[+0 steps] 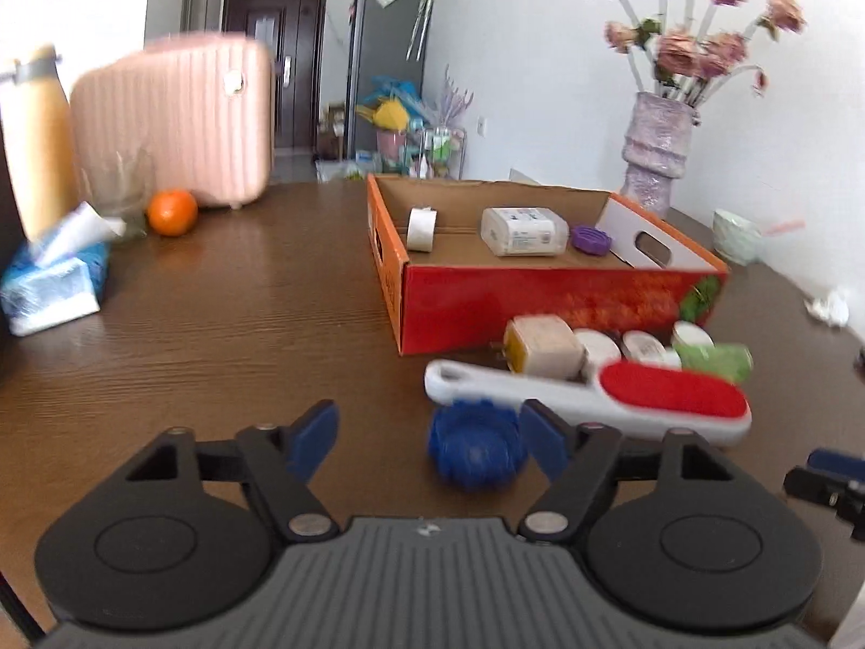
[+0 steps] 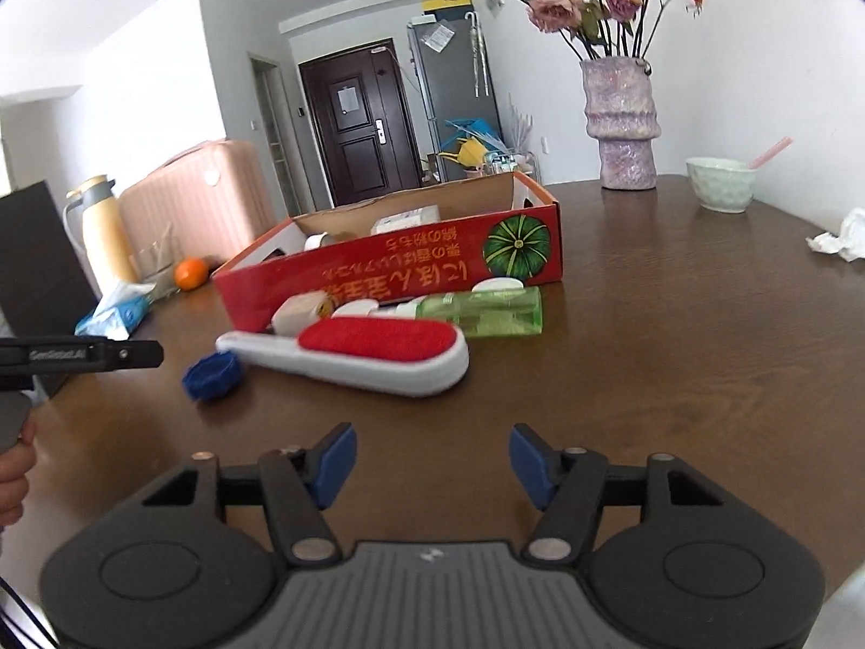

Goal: Organize rigid objects
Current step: 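Grasp the red lint roller head with the right gripper while the left gripper grasps its white handle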

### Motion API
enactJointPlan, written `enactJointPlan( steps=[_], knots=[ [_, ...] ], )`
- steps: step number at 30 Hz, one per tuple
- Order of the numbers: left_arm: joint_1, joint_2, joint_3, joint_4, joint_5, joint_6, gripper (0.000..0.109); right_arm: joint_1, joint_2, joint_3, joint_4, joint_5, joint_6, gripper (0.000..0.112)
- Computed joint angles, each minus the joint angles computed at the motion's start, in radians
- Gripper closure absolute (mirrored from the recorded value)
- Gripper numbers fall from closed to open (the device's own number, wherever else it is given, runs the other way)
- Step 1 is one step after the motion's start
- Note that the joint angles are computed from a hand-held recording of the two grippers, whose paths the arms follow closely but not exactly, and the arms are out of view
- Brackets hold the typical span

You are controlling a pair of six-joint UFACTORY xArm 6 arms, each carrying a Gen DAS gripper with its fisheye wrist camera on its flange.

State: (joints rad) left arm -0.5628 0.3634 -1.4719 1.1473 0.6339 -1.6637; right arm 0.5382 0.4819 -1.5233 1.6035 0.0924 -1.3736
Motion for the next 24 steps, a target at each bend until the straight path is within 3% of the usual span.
enactJointPlan(
  steps=[3, 6, 9, 12, 19, 24],
  knots=[
    [0.079, 0.044, -0.036, -0.103, -0.148, 0.062, 0.039, -0.004, 0.092, -0.11, -0.099, -0.017, 0.111, 0.055],
    [0.119, 0.095, -0.082, -0.175, -0.216, 0.121, 0.05, -0.021, 0.167, -0.193, -0.311, 0.002, 0.363, 0.06],
    [0.15, 0.134, -0.107, -0.292, -0.278, 0.188, 0.065, -0.048, 0.224, -0.272, -0.399, 0.078, 0.524, 0.06],
    [0.174, 0.148, -0.094, -0.365, -0.363, 0.214, 0.075, -0.056, 0.268, -0.337, -0.395, 0.11, 0.539, 0.06],
    [0.182, 0.146, -0.075, -0.338, -0.392, 0.158, 0.076, -0.067, 0.321, -0.415, -0.404, 0.166, 0.591, 0.06],
    [0.186, 0.125, -0.047, -0.282, -0.418, 0.067, 0.076, -0.084, 0.342, -0.45, -0.391, 0.239, 0.681, 0.067]
  ],
)
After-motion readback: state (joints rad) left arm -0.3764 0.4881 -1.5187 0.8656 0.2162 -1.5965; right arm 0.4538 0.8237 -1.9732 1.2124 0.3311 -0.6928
